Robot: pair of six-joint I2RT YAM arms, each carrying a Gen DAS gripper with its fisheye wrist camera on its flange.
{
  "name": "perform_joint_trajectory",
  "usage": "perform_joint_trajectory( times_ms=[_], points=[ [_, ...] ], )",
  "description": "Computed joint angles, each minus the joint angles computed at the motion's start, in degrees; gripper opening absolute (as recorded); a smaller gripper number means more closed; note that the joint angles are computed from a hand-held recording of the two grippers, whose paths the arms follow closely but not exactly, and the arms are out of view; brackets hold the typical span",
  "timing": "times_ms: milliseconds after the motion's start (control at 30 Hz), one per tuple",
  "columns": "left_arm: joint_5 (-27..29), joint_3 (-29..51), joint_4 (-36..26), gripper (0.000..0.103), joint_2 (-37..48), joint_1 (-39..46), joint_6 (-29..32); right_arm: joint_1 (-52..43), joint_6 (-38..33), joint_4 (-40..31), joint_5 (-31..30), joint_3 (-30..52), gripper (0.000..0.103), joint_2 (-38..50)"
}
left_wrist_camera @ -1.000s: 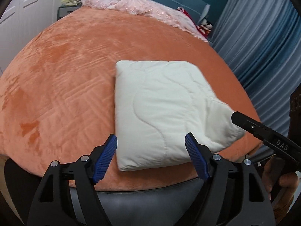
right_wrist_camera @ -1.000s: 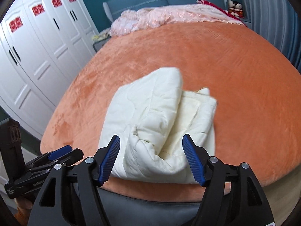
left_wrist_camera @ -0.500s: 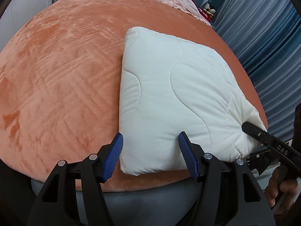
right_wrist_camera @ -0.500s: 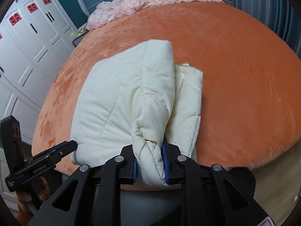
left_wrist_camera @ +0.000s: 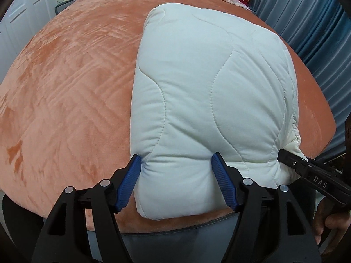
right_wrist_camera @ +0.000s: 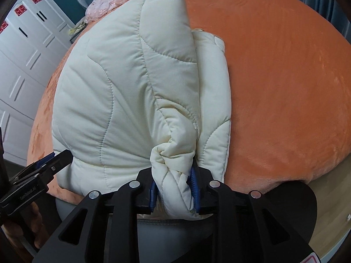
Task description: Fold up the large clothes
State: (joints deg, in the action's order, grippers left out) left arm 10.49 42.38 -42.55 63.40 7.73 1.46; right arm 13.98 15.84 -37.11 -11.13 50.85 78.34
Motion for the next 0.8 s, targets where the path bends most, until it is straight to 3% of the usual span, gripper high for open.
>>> perform_joint_trajectory(
  times_ms=[267, 533, 633, 733, 800],
  points=[
    [-4.4, -1.3, 3.5, 0.068, 1.6, -3.4, -2.2, -0.5, -1.4, 1.6, 0.7, -0.4, 0.022, 1.2],
    [-6.7, -2.1, 5.3, 0.069, 1.7, -4.7, -2.5, 4.3, 2.4, 2.7, 3.9, -0.6, 0.024, 0.9],
    [-2.6, 1.0, 1.5, 0.069, 2.4, -1.2, -1.1, 2.6, 2.3, 1.3, 1.2, -0.5, 0.028, -0.6],
    [4.9, 6.7, -4.2, 0.068, 2.5, 6.9, 1.3, 0.2, 3.1, -5.4, -1.4, 2.8, 0.036, -3.8],
    [6.0, 10.7, -5.4, 0.068, 2.3, 11.0, 3.0, -0.8, 3.2, -9.1, -1.3, 6.0, 0.047, -5.8]
  ],
)
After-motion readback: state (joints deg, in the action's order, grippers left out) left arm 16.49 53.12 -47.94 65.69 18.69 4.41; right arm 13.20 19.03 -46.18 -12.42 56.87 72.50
